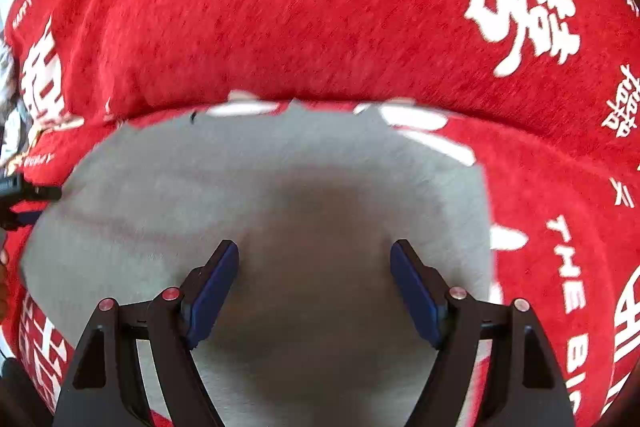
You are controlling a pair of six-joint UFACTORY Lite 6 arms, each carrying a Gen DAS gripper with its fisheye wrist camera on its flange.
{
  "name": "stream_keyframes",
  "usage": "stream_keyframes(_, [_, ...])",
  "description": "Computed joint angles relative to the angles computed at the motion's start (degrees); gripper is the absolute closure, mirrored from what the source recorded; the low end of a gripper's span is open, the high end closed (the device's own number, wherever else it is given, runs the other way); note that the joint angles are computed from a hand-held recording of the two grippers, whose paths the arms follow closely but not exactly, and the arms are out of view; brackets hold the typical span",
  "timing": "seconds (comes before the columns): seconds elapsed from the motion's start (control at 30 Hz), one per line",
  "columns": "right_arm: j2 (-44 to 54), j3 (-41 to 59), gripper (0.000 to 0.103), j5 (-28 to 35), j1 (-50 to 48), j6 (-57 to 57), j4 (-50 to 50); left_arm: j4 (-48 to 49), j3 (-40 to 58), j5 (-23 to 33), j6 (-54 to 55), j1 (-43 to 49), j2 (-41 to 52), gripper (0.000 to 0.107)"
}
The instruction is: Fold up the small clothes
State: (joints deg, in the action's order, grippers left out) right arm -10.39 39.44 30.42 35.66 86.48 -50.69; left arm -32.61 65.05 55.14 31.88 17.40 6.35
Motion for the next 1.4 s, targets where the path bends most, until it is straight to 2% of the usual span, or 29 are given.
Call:
stream_keyframes(0.07, [-0.2, -0.5, 0.022, 1.8, 2.9, 3.4, -2.9, 4.3, -1.2, -5.2, -3.5, -4.4, -0.7, 0.004])
stream_keyframes(0.17, [-1.6, -0.6, 0.022, 2.3, 3.9, 1.3, -2.0, 6.7, -2.2, -8.1, -6.3, -7.3, -1.6, 0.005])
stream_keyframes(0.23, [-3.2, -0.7, 0.022, 2.5, 4.3, -1.1, -0.8, 5.9, -3.3, -8.3, -6.7, -7.8, -3.6, 0.026])
stream_keyframes(0.27, [-4.1, -0.8, 0.022, 2.6, 4.1, -2.7, -0.1, 5.4, -3.5, -7.8, -5.9, -8.3, -5.0, 0.055])
stream_keyframes(0.3, [-4.1, -0.5, 0.022, 2.3, 3.7, -3.7, 0.3, 7.2, -4.5, -8.8, -7.0, -10.2, -7.5, 0.069])
stream_keyframes(0.37, [-2.7, 1.2, 0.022, 1.0, 2.5, -5.4, 1.0, 14.7, -5.1, -10.9, -12.7, -14.5, -9.9, 0.087])
stream_keyframes(0.47, [3.4, 7.2, 0.022, -0.2, 1.1, -8.4, 2.8, 22.6, -4.8, -11.5, -19.8, -18.8, -11.1, 0.091])
stream_keyframes(0.67, [24.6, 22.9, 0.021, 0.8, 1.8, -18.2, 8.9, 18.9, -0.2, -6.6, -19.0, -17.3, -12.6, 0.093])
stream_keyframes(0.7, [25.1, 23.8, 0.019, 1.9, 2.5, -16.2, 6.8, 19.3, 1.4, -6.3, -20.3, -18.6, -11.6, 0.093])
stream_keyframes(0.77, [24.2, 23.7, 0.019, 2.6, 2.1, -18.2, 9.5, 19.0, 3.7, -5.6, -21.4, -20.2, -10.5, 0.093])
stream_keyframes(0.9, [11.6, 12.8, 0.019, 1.7, 1.7, -8.9, 5.2, 20.9, 9.1, -1.7, -26.8, -24.7, -9.3, 0.094])
stream_keyframes(1.0, [2.5, 4.9, 0.019, 1.3, -0.2, -8.1, 6.5, 23.6, 13.1, 0.5, -33.1, -30.6, -8.6, 0.094])
stream_keyframes(1.23, [-16.3, -9.0, 0.019, -0.2, -8.2, -19.8, 16.0, 34.6, 30.0, 6.7, -52.5, -52.1, -0.3, 0.094])
stream_keyframes(1.4, [-25.1, -16.1, 0.019, -3.6, -14.5, -32.3, 25.4, 40.3, 46.8, 11.6, -63.2, -67.3, 15.1, 0.094])
